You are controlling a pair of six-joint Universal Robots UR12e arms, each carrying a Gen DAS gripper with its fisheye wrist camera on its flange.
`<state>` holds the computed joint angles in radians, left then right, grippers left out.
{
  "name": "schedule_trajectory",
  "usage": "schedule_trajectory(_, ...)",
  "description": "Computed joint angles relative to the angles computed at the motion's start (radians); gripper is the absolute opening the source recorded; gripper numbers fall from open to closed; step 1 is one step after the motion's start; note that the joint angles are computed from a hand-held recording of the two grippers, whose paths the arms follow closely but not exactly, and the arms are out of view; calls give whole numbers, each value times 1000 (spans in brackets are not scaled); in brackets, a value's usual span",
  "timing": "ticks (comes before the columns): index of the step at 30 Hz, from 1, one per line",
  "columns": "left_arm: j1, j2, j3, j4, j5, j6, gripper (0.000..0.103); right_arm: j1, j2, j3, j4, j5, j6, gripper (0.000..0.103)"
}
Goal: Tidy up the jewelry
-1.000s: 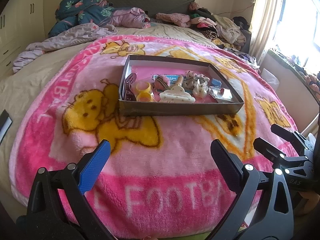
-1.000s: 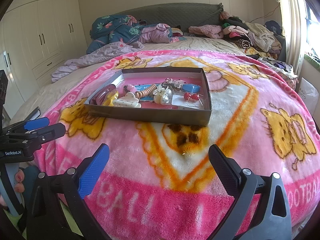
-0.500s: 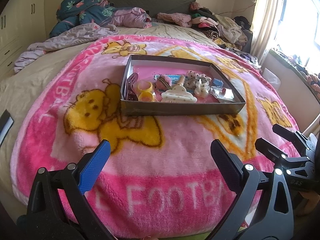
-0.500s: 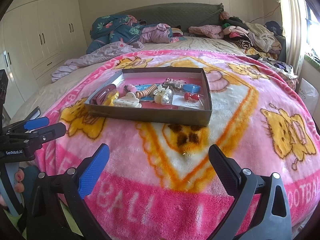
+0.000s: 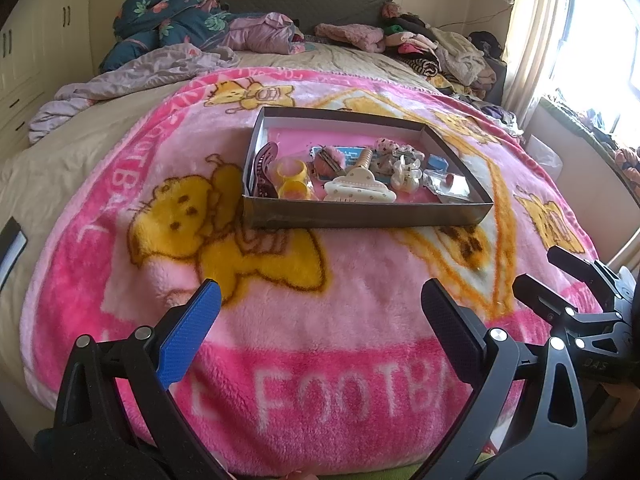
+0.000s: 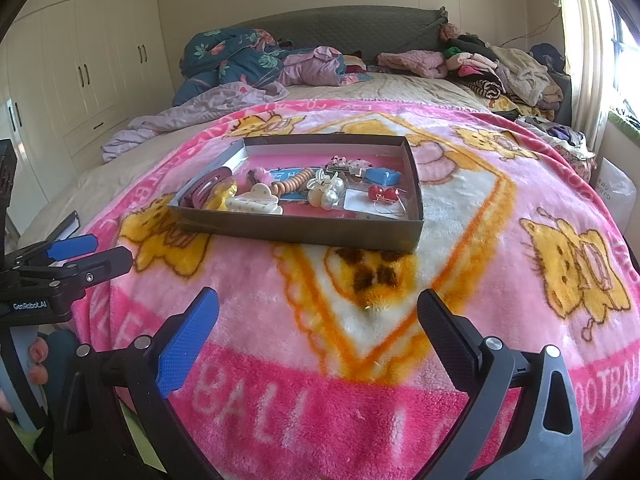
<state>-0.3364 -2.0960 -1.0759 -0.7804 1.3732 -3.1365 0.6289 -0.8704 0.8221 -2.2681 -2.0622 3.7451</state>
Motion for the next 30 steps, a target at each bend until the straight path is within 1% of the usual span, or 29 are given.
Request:
schedule_trajectory(7,2,1,-7,15,-6,1,92,0,2,-5,6,-4,0,97)
schedule_trajectory(11,2,2,-13,23,22,-18,92,0,3,-7,7,-4,1,97)
schedule_trajectory(16,3,-4,-5,14,46,-31,92,-3,-1,1,9,-4,5,97)
schedule_trajectory(19,3,-11,6,4,44,-47,92,-8,0,-1,13,-5,12,97)
schedule_trajectory(20,6,-17,12,-4,42,-54,92,-10,1,-1,14,-8,14,97)
schedule_trajectory(22,10,-34,37,-31,67,-75,92,-19,-4,11,11,-14,24,97)
schedule_trajectory(23,15,-42,48,-41,65,-85,92,-27,-11,23,8,-13,39,97)
schedule_trajectory(25,31,-73,94,-85,85,-120,92,-45,-20,43,17,-48,64,97)
schedule_trajectory(27,47,-104,140,-105,104,-151,92,-72,-30,59,72,-113,109,97)
schedule_trajectory(29,57,-145,203,-132,165,-178,92,-105,-41,78,127,-159,157,97)
schedule_trajectory(30,63,-170,244,-146,198,-192,92,-125,-45,82,179,-193,200,97)
